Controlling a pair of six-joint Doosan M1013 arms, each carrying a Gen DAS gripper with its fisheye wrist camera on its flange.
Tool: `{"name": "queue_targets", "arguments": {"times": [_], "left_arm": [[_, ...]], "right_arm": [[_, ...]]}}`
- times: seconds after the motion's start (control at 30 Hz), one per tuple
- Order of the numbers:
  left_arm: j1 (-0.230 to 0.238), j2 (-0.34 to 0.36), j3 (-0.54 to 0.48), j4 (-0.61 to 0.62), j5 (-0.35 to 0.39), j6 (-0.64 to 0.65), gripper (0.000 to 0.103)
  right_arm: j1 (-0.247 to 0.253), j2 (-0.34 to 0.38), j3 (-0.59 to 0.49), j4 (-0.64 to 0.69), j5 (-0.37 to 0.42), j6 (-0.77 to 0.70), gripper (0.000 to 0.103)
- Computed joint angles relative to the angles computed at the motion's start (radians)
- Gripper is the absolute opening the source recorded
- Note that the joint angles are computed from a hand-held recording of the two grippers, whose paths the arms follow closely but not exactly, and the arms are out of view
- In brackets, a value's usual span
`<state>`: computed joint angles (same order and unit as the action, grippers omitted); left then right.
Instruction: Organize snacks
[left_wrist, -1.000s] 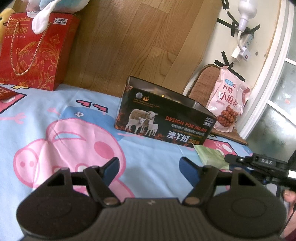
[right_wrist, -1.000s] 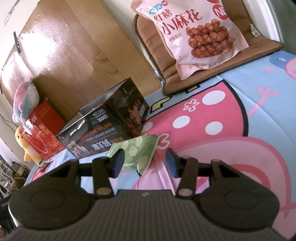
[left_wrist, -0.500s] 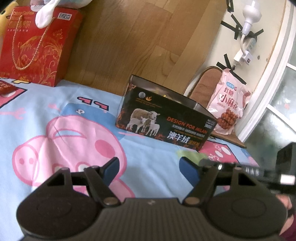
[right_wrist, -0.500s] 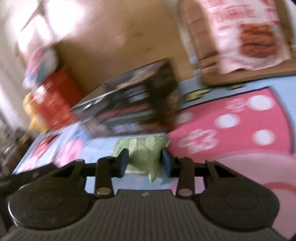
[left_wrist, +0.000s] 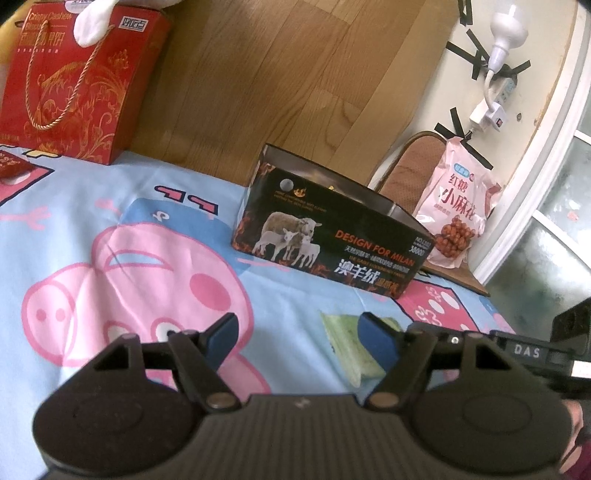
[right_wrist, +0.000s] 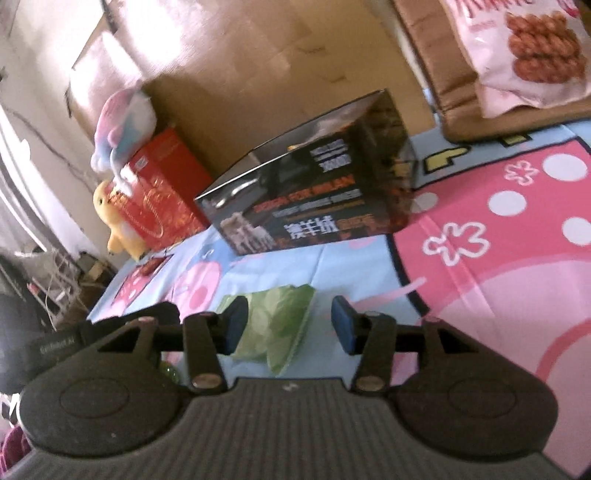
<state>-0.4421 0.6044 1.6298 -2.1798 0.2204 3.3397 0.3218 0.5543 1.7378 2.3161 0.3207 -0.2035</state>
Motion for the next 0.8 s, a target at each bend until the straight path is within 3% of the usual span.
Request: {"name": "queue_targets", "arguments": {"times": [0.27, 0.47, 0.63, 0.7, 0.8], "left_arm": [[0.007, 0.003, -0.005, 0.102, 0.022, -0.103, 0.073], [0.041, 0.016, -0.023, 0.337, 0.138, -0.379, 0.073], [0.05, -0.002, -0.021, 0.354, 0.2, -0.374, 0.073], [0.045, -0.009, -0.035, 0.446, 0.188, -0.435, 0.073], [0.043, 0.002, -0.083, 0.666, 0.206, -0.637, 0.073]], "right_arm": [[0.007, -0.017, 0.028, -0.003, 0.014, -0.027, 0.055], [0.024, -0.021, 0.028, 0.011, -0.016, -0.116, 0.062], [0.039, -0.019, 0.012, -0.06, -0.057, -0.141, 0.063], [0.044, -0.019, 0.007, -0.094, -0.074, -0.149, 0.064], [0.053, -0.021, -0.003, -0.164, -0.118, -0.167, 0.064]]}}
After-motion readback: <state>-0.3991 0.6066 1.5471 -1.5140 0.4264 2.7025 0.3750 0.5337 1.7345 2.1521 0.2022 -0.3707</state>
